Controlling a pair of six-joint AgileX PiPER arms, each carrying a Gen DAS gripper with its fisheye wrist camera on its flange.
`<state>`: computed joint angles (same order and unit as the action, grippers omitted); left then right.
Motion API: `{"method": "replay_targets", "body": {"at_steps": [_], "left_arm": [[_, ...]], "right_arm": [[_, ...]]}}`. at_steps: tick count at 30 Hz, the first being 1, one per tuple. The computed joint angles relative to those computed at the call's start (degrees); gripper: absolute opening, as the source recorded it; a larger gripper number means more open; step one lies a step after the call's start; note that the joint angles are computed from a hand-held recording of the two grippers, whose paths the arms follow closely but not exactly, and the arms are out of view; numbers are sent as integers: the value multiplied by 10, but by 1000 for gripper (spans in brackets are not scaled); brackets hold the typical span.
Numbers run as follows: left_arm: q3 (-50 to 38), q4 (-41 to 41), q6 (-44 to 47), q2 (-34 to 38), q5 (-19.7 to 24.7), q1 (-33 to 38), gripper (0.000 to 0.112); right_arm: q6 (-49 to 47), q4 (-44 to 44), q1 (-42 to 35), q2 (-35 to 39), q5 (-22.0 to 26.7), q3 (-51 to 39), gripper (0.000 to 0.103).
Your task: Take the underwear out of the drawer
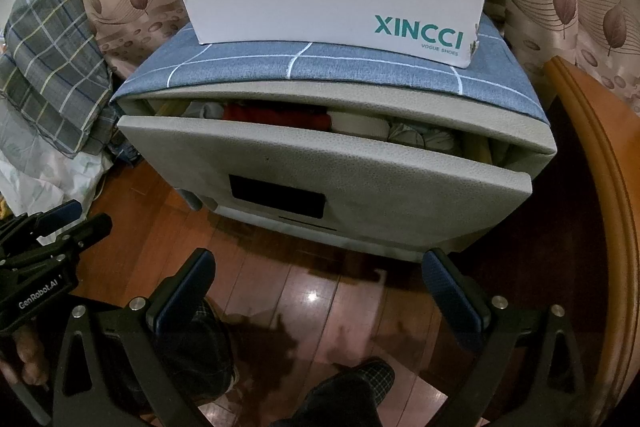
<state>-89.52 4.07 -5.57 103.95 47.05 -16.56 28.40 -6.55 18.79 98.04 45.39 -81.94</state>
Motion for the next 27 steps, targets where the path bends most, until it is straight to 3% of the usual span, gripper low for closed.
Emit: {"method": "replay_targets", "body": {"at_steps": [10, 21, 27], "left_arm": [[6, 13, -2, -5, -11, -4, 56], [-81, -28, 146, 36, 30, 3, 56], [-89, 21, 222, 47, -19, -20, 56]], "right_arm": [[-2, 12, -4, -8, -7, 12, 102], [-16, 64, -39, -21, -25, 32, 102], [-13, 77, -56, -29, -33, 47, 102]]}}
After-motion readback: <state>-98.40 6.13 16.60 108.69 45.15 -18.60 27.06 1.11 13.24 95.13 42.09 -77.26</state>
